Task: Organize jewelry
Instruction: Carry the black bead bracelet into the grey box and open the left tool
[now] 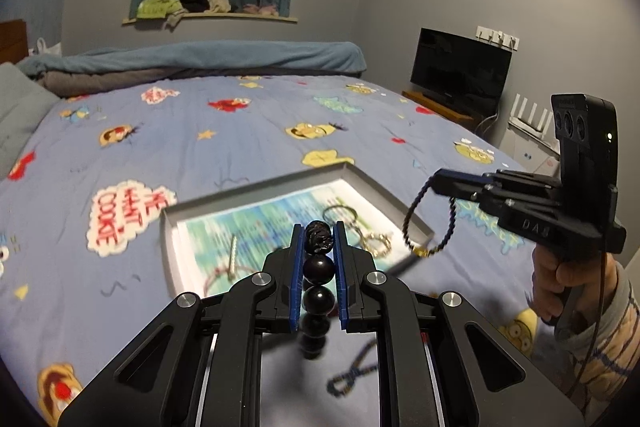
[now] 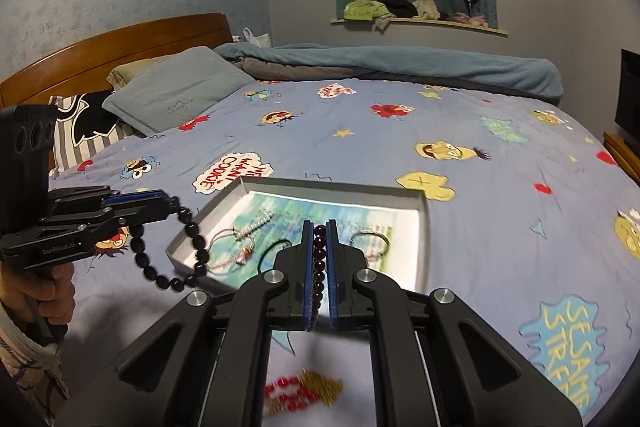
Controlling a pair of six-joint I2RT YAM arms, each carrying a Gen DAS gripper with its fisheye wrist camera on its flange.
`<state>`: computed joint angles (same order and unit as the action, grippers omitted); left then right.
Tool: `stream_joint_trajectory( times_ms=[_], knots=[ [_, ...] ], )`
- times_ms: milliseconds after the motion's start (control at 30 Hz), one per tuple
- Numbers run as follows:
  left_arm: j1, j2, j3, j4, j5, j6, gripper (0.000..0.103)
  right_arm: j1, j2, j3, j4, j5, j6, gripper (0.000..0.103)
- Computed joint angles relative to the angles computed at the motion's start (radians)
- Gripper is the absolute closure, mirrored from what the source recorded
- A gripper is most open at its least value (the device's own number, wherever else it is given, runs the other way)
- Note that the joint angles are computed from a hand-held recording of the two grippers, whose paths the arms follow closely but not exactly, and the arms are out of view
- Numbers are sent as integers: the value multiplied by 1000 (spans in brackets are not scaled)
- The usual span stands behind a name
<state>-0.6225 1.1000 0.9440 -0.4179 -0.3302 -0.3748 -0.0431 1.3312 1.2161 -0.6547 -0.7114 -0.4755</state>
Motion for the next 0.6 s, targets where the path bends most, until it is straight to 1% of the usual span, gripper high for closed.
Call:
stream_joint_trajectory(
  times_ms=[167,367,467,600],
  knots=[
    [68,80,29,60,58,27,88,90,56,3,52,52,45,97],
    [126,169,19,139,132,20,88,139,131,13,74,56,97,97],
    [147,211,-9,167,152,9,88,169,179,9,85,109,105,97],
    [178,246,-49,177,137,-10,88,179,224,-5,117,200,94,97]
  ],
)
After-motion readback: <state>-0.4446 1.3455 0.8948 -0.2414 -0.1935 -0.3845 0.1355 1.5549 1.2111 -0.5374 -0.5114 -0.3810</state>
